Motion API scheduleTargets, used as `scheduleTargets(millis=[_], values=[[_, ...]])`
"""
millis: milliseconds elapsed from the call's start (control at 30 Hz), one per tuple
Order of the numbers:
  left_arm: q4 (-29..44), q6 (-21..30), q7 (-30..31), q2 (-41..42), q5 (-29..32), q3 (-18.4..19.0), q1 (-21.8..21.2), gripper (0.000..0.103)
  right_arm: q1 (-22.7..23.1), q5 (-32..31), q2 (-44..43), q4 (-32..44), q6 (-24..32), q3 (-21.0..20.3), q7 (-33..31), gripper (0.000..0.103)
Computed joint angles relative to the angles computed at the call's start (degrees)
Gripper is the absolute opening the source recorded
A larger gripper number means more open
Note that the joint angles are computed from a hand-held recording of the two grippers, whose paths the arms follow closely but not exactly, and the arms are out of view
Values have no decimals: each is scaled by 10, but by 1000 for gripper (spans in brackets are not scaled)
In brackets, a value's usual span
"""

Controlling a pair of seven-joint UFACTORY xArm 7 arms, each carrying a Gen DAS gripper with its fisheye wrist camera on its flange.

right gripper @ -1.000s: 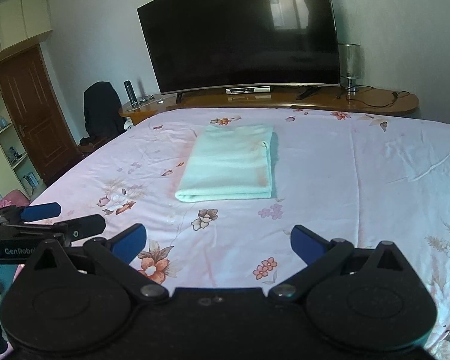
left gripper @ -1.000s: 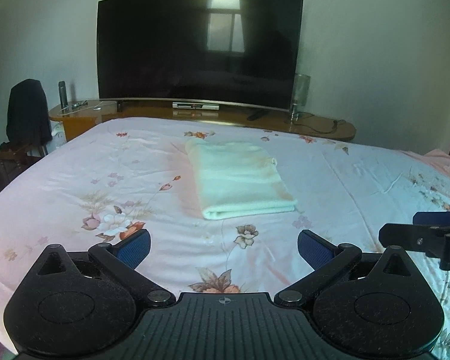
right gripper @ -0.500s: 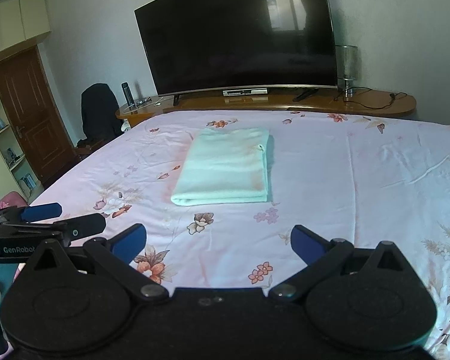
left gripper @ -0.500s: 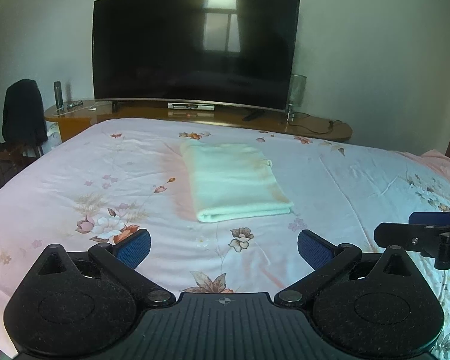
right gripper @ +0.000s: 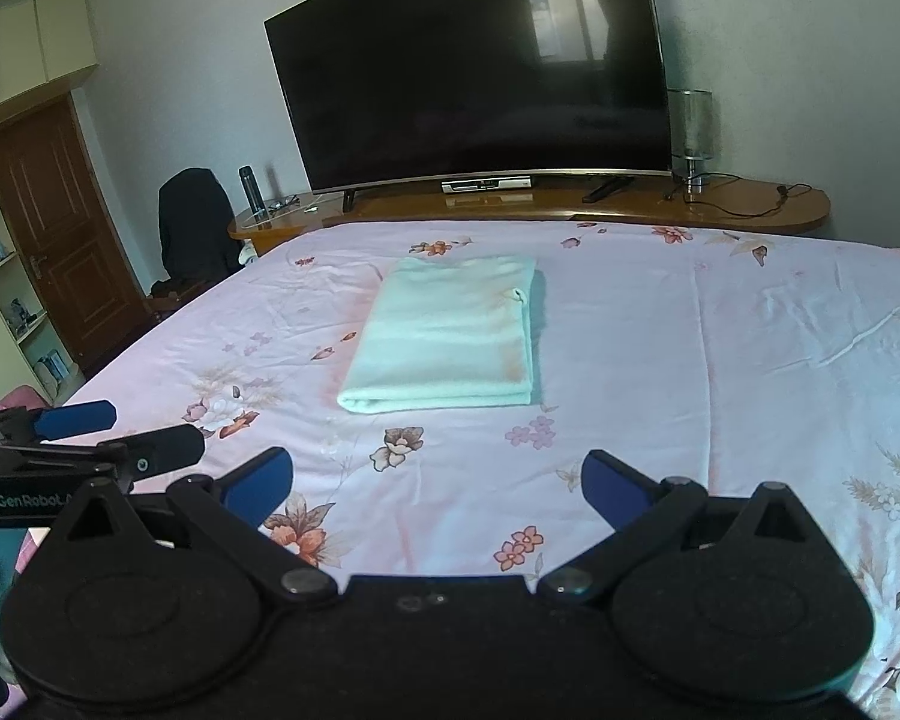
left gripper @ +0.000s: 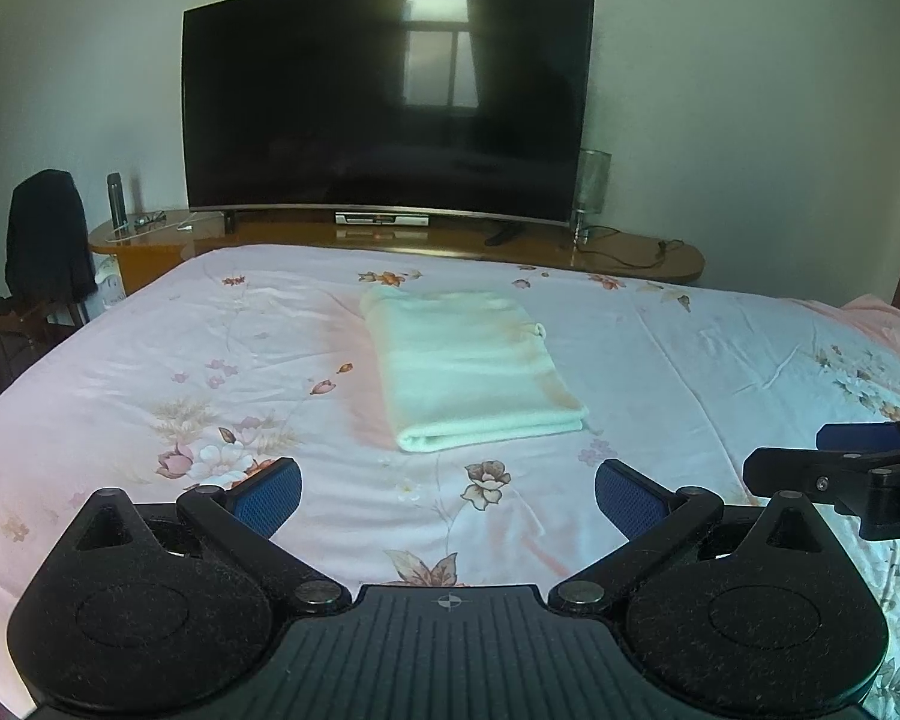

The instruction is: Fold small clothes

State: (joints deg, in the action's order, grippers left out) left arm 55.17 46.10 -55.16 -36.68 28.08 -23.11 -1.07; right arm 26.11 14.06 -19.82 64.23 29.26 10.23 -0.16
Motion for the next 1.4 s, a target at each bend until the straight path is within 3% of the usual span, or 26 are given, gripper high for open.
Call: scheduleTargets(millis=[1400], values=[[-14,-31,29,-7,-11,16,7,103,-2,-10,9,11,-2,2,-2,102]])
